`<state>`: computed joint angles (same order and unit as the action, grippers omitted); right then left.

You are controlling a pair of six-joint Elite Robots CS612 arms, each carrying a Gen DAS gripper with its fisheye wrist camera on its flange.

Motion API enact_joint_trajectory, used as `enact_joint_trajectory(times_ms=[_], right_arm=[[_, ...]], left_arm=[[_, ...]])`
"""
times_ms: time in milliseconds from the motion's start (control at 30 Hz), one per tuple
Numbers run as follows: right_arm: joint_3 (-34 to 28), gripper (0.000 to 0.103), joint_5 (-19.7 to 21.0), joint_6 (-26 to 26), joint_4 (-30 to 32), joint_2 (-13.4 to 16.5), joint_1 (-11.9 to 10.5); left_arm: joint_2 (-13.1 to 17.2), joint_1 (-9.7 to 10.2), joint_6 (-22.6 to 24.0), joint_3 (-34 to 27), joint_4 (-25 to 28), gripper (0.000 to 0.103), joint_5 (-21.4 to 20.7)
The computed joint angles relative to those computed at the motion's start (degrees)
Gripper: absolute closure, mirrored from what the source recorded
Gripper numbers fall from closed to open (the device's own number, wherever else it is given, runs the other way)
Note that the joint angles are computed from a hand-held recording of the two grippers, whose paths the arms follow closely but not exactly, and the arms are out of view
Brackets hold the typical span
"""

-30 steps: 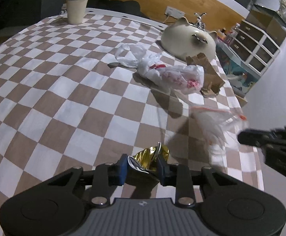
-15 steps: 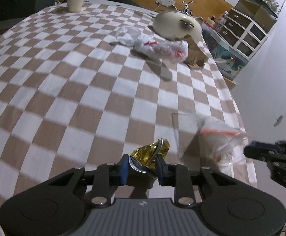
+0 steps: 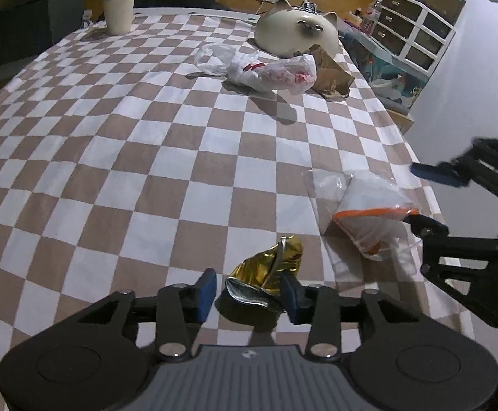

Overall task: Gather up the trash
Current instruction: 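Carry the gold wrapper and clear zip bag over the wastebasket with both tools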

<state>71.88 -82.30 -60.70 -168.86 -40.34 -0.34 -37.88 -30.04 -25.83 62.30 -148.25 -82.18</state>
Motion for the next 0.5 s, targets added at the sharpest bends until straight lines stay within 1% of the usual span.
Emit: enact_joint_trajectory(times_ms=[33, 100, 167, 200, 267, 300, 333, 400, 500], right_arm=[[0.08, 0.066, 1.02, -3.39, -0.34, 0.13, -0.08], [0.2, 0.066, 2.54, -9.01, -0.47, 0.29, -0.17], [0.34, 0.066, 3.74, -13.37, -0.04, 0.31, -0.27], [0.31, 0.068, 4.05, -14.71, 0.28, 0.34, -0.33], [0.11, 0.077, 4.2, -15.73, 0.58, 0.47, -0.33], [-0.15, 0.083, 3.87, -15.38, 1.48, 0.46, -0.27], [-0.5, 0.083, 3.7, -14.5, 2.77, 0.38, -0.24], [-1.16, 0.085, 3.73, -11.05, 4.94, 0.18, -0.28], [-2.36, 0.086, 4.12, -2.39, 8.52, -0.27, -0.47]], left_arm=[[-0.12, -0.08, 0.69, 0.19, -0.02, 0.055, 0.26], [-0.34, -0.26, 2.88, 0.58, -0.35, 0.045, 0.88], [-0.47, -0.48, 6.01, 0.84, -0.83, 0.042, 1.51], [-0.45, -0.56, 7.4, 0.82, -0.89, 0.041, 1.72], [-0.28, -0.75, 10.56, 0.52, -0.89, 0.038, 2.35], [-0.14, -0.84, 12.28, 0.28, -0.89, 0.035, 2.54], [0.05, -0.91, 14.24, -0.02, -0.85, 0.034, 2.64], [0.49, -1.08, 18.4, -0.71, -0.5, 0.033, 2.88], [1.23, -1.2, 23.6, -1.87, 0.61, 0.033, 2.4]])
